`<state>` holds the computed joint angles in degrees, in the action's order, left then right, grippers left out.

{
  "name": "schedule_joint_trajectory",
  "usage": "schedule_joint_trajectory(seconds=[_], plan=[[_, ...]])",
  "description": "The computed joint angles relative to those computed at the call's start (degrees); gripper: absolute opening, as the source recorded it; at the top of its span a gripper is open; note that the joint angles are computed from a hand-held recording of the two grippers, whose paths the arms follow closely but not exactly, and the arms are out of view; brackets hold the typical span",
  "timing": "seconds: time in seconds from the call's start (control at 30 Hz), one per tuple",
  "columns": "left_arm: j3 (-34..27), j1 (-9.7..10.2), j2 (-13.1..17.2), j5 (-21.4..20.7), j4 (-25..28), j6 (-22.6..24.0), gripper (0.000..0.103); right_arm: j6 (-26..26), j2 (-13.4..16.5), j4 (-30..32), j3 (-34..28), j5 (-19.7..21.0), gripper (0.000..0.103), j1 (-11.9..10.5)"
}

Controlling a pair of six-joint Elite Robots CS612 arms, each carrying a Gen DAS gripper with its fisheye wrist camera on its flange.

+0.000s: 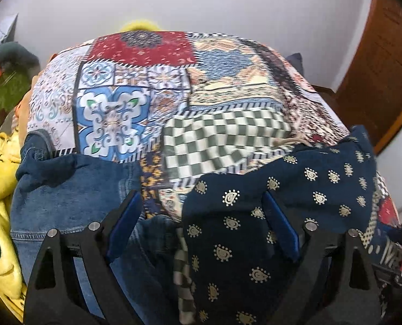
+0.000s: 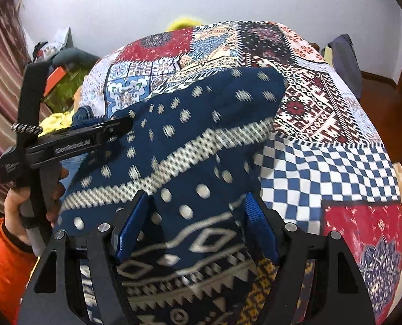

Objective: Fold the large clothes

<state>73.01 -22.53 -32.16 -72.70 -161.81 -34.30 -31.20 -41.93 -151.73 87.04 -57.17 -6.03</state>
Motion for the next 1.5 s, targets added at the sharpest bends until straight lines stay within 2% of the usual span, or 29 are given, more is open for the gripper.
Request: schedule_joint_trajectory(seconds=[0.2,0.3,0.5,0.7,0.8,0.87,1.0,1.07,1.2,1.27,1.33,1.37,1.5], plan=[[1.86,0.36,-1.15,-1.25,-0.30,0.81,0.095,-1.53,-0.35,4.51,0.98,0.74,0.072,-1.52],[4.47,0.23,-2.94,-2.97,-0.61,2.08,0.095,-2.42,-1.05,6.98,2.08,0.16,0.073,-2.61],[12.08,-0.14,-7.24,-7.36,-3.36,-0.05,0.095,-3.26,-3.52,6.57,5.70,-2.49,0.074,-4.24],[18.76,-1.72,-11.43,-6.26,-4.03,2.29,0.094,-4.68,-5.63,5.07,7.94,-3.42,0.074,-5.20],[21.45,-2.89,-13.22,-4.34,-6.73,3.97,0.094,-4.61,-6.25,4.21,8.20,-1.57,0.074,-5.64],[22.33,-3.21,-13.77,-4.79,-9.66,4.14,0.095,-3.63,-6.32,3.76,7.98,0.97,0.074,-5.87],[21.15,-2.41,-12.86,-10.83,-13.34,2.06,0.097,-0.92,-4.96,6.23,5.50,5.31,0.074,-5.53],[19.31,-1.52,-11.27,-15.27,-14.44,0.35,0.097,0.09,-3.90,6.55,4.32,5.48,0.074,-4.92],[15.95,-0.41,-7.84,-19.01,-15.77,-3.07,0.097,1.81,-0.98,10.33,0.67,5.50,0.074,-3.71],[13.92,0.58,-5.75,-22.95,-15.78,-5.61,0.097,2.75,0.63,12.64,-1.35,6.01,0.074,-3.29],[12.26,1.45,-3.87,-27.40,-16.96,-7.29,0.097,2.66,1.73,15.43,-2.84,7.67,0.074,-3.23],[11.72,1.60,-3.32,-27.90,-17.04,-7.83,0.101,1.97,1.70,17.04,-2.96,8.97,0.074,-3.43],[9.73,2.45,-1.39,-31.73,-17.85,-8.54,0.103,0.91,2.63,17.89,-4.08,12.07,0.077,-3.22]])
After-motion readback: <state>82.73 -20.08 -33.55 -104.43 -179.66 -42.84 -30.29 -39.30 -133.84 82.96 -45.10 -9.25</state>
